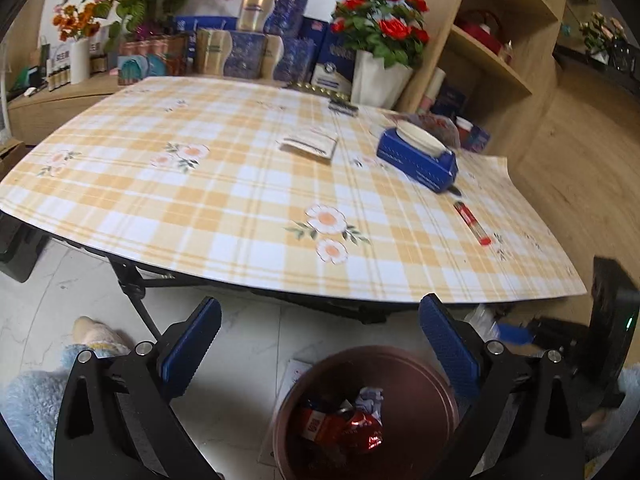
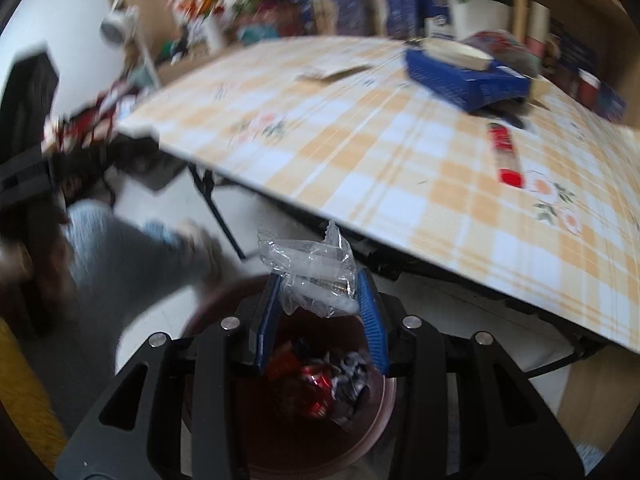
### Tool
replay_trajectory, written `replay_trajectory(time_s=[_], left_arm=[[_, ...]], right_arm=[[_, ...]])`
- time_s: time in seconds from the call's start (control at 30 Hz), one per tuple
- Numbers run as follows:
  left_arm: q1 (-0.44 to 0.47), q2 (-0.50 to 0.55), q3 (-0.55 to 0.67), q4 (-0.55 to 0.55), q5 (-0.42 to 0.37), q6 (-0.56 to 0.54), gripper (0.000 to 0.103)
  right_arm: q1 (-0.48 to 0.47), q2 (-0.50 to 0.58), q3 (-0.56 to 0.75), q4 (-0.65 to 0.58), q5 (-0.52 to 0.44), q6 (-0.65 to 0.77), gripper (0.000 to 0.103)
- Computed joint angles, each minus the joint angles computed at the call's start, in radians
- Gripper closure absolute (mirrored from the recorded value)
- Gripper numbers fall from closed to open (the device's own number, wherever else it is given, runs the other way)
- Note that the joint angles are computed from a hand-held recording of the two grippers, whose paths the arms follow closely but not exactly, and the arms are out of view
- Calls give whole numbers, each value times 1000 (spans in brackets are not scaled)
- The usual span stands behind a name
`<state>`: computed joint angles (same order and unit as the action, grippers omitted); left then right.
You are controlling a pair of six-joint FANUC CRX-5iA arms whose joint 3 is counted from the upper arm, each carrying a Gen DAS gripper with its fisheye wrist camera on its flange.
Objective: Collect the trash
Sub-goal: 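Lower the clear wrapper over the bin and open the right tool, then reach the left tool to the white 'Happy infinity' card and grasp it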
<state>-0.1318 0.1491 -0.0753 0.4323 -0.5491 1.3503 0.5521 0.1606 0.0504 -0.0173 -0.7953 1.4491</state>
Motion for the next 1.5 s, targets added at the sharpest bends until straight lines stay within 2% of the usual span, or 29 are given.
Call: replay_trajectory(time_s=[0.17,0.27,0.4,0.6,0.67,0.73,0.77,0.83,1.03,1.13,1.37,1.5], left_arm=[[6,-33,-44,24,61,-19,6],[3,-28,-30,-2,46,-10,6],[5,-26,-34,16,47,-25,6],[19,-18,-21,-14,28,51,6],[21,-19,-20,-20,27,65,6],[22,-20,-22,-20,29,65,6],[22,-21,-24,-18,30,64,6],[20,-23,-26,-19,34,59,6],[13,-25,-24,-26,38,46,6],[12,-24,-20,-34,37,50,6],[11,-24,-19,-39,39,55,6],[8,-20,-9,-54,30,61,6]], right_arm=[[36,20,5,45,-50,21,63],[37,26,10,55,-67,11,62],[29,33,17,53,-77,-7,61],[29,27,19,31,-73,28,59],[28,15,13,14,-55,49,45],[33,-13,-21,30,0,40,17],[37,-28,-41,45,30,26,15],[44,-47,-73,95,72,-23,10],[38,-109,-203,329,224,-324,6],[19,-117,-231,399,249,-445,6],[-17,-108,-245,454,239,-616,6],[-51,-129,-295,532,277,-805,6]])
